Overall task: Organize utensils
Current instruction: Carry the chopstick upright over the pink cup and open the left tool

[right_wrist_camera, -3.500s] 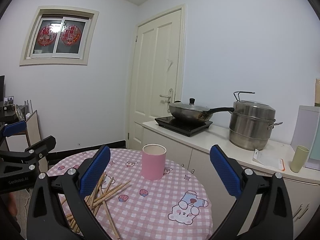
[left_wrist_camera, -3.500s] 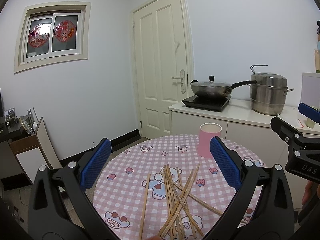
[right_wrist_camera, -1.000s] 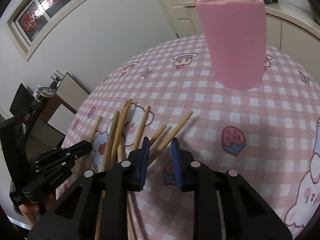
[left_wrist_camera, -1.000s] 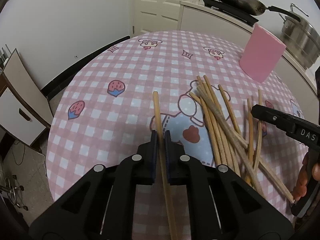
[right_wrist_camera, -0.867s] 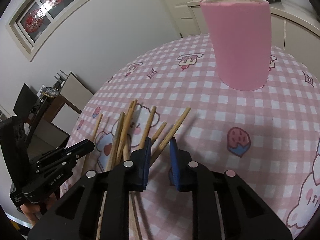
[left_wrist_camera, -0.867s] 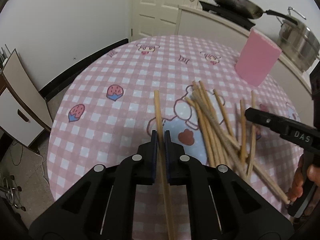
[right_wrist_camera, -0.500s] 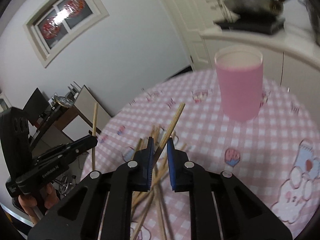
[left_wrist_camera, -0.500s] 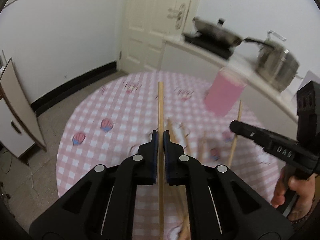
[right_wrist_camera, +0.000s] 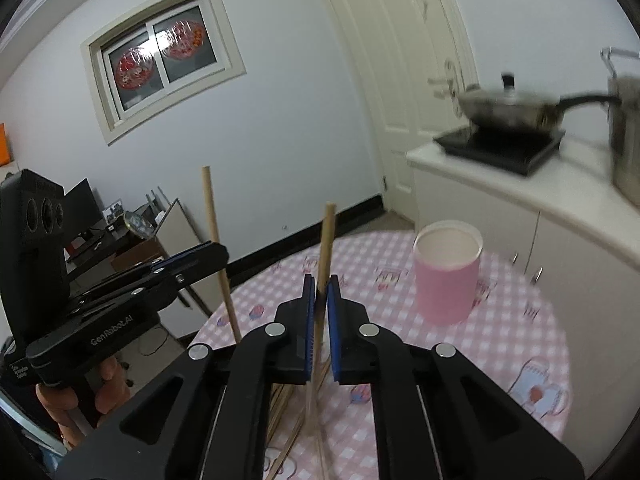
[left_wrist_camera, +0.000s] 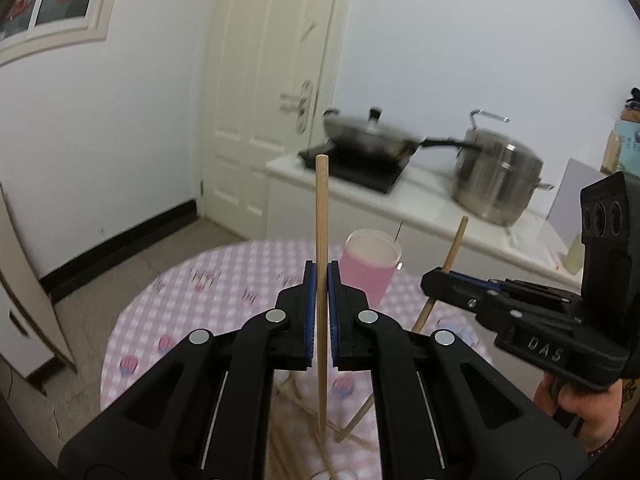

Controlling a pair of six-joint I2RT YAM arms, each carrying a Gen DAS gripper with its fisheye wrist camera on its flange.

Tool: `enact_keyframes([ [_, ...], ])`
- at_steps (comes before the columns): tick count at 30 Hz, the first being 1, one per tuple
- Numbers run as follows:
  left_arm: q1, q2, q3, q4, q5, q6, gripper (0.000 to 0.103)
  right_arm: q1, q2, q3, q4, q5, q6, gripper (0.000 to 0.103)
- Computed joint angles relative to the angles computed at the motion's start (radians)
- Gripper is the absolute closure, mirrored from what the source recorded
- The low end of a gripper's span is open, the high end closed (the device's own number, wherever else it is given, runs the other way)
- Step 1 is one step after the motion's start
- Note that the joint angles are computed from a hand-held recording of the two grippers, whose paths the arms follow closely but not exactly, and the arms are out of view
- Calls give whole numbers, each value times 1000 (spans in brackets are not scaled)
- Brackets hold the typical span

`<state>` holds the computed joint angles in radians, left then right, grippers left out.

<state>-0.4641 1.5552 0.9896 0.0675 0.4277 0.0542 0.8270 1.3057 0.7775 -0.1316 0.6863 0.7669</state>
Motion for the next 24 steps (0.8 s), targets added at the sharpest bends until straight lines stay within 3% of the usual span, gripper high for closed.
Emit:
enact_keyframes([
  [5,-69,40,83,79,-40,-81,97,-31,-51,57,-75,79,-97,99],
  [9,-107,119,181,119,-82,-144,97,-95,-99,64,-63,93,-192,99],
  [13,-164,214,299,157,-180,-184,97,-160,-112,71,-3,130,-307,99],
  [21,-230,382,515,202,-213,-256,97,-307,-99,56,183,98,-506,99],
  [24,-248,453,571,207,-235,-246,97,-373,-75,27,238,47,-514,99],
])
